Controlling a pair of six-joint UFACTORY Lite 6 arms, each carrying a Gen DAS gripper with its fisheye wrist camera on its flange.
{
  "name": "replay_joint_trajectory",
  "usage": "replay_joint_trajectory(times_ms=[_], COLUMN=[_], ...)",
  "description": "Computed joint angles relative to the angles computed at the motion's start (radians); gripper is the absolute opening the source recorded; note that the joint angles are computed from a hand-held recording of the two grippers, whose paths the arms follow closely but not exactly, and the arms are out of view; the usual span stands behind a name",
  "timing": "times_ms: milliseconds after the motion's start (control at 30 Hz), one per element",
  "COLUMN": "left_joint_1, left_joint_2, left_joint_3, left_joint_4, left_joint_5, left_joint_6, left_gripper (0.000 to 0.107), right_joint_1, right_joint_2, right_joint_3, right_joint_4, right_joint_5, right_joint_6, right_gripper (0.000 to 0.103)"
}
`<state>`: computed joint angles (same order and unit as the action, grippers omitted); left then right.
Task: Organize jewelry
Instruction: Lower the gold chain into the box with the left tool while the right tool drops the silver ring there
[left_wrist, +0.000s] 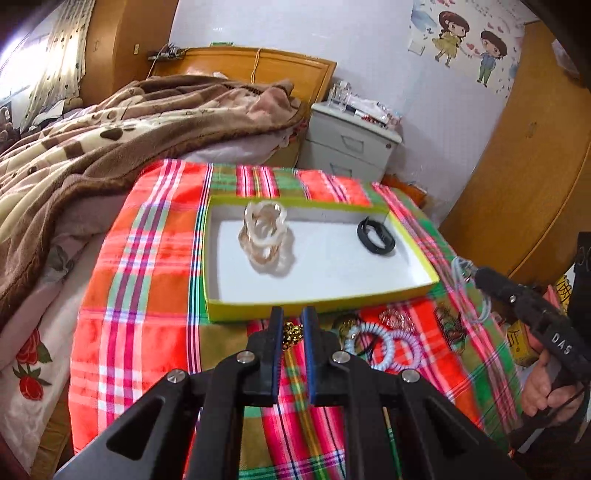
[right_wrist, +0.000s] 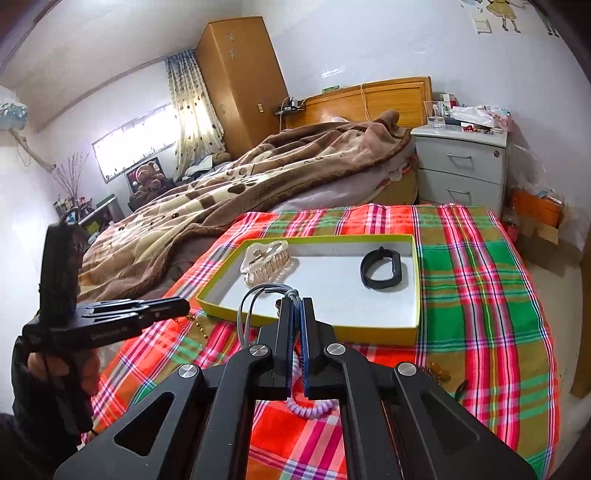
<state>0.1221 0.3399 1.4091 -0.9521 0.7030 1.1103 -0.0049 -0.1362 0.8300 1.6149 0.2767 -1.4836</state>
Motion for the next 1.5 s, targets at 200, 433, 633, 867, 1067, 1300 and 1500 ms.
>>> replay_joint_trajectory(times_ms=[200, 433, 633, 867, 1067, 1300, 1500], left_joint_1=[-0.015, -0.037, -0.058, -0.069, -0.086, -0.089, -0.100], left_joint_2=[0.047, 0.177, 0.287, 0.385, 0.440, 0.468, 0.501], left_joint_3=[0.125, 0.322, 0.441, 0.534, 0.566, 0.562, 0.588], left_joint_4=[0.014, 0.064, 0.130, 0.167, 0.226, 0.270, 0.328], left_joint_5=[0.014, 0.036, 0.009, -0.013, -0.027, -0.040, -0.036], left_joint_6=[-0.060, -0.167, -0.235, -0.296, -0.331, -0.367, -0.414], left_gripper=[0.011, 0.011, 0.011, 0.011, 0.011, 0.011, 0.011], right_joint_1=[0.005, 0.012, 0.008, 0.005, 0.018, 0.050, 0.069], right_joint_2=[0.090, 0.263, 0.465, 0.668, 0.840, 1.025, 1.205], right_joint_3=[0.111, 0.307, 0.515, 0.724, 0.937, 1.199, 1.481], right_joint_4=[-0.063, -0.207, -0.448, -0.673, -0.922, -1.149, -1.302], right_joint_5=[-0.012, -0.029, -0.015, 0.019, 0.076, 0.173, 0.307], right_joint_6=[0.066, 0.213, 0.459, 0.698, 0.948, 1.163, 1.311], right_gripper=[0.003, 0.003, 0.003, 0.003, 0.003, 0.003, 0.003])
